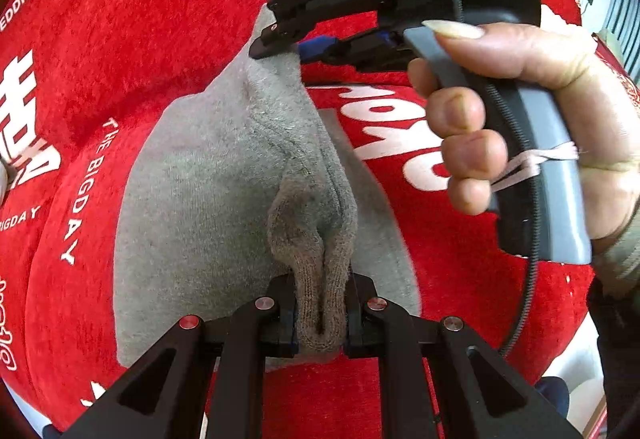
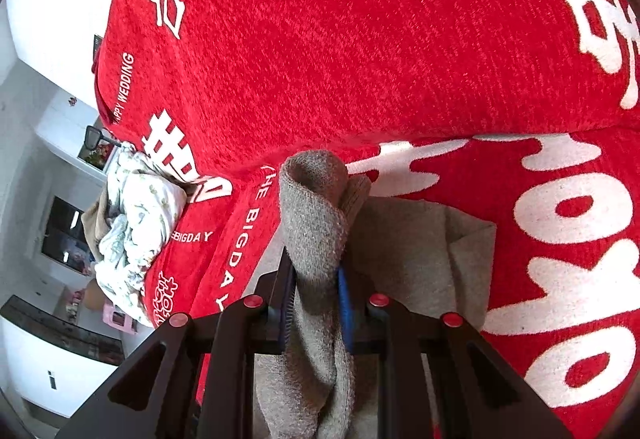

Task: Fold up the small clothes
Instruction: 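Fold the held sweater end over the other half with both grippers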

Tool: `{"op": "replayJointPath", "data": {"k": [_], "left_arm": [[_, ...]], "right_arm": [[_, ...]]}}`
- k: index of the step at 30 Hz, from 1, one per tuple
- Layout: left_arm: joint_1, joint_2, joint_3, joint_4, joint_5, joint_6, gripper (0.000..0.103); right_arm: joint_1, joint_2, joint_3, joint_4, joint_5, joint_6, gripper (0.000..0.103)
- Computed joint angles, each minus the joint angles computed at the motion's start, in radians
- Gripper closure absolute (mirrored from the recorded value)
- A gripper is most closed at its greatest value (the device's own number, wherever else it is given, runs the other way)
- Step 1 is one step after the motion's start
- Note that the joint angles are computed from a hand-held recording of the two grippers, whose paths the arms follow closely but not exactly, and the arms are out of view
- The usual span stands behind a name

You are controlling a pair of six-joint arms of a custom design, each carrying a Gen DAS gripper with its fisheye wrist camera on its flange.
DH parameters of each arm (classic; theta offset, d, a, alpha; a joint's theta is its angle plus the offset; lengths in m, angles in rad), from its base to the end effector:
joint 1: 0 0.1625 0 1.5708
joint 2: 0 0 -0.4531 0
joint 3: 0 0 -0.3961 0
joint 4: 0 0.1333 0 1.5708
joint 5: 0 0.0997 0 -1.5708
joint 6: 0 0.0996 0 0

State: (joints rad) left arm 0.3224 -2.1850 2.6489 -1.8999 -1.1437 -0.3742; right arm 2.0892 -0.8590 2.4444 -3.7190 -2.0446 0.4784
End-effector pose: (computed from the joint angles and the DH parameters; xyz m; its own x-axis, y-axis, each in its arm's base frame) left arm -0.1152 -0.2225 0.2523 -0.5628 0.7052 -0.4312 0.7887 0.6142 -0.0249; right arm 0.2853 -0.3228 0.0878 -0.9862 0.1345 0.0969 0.0393 0.7578 -0.6513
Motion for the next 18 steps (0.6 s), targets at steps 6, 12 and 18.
{"op": "replayJointPath", "data": {"k": [6,12,18], "left_arm": [[-0.024,0.019,-0.002,-0.013,-0.023,-0.005,0.089],[-0.009,0.084,0.021,-0.076,-0.038,0.017,0.089],[0.042,0.17,0.046,-0.156,-0.052,0.05,0.089]], "right_arm": [[-0.01,-0.022,0.03,-0.023,-0.002,-0.005,0.082],[-0.054,-0.005,0.076,-0.101,0.016,-0.002,0.082],[-0.112,0.042,0.113,-0.174,0.03,0.004,0.082]]}}
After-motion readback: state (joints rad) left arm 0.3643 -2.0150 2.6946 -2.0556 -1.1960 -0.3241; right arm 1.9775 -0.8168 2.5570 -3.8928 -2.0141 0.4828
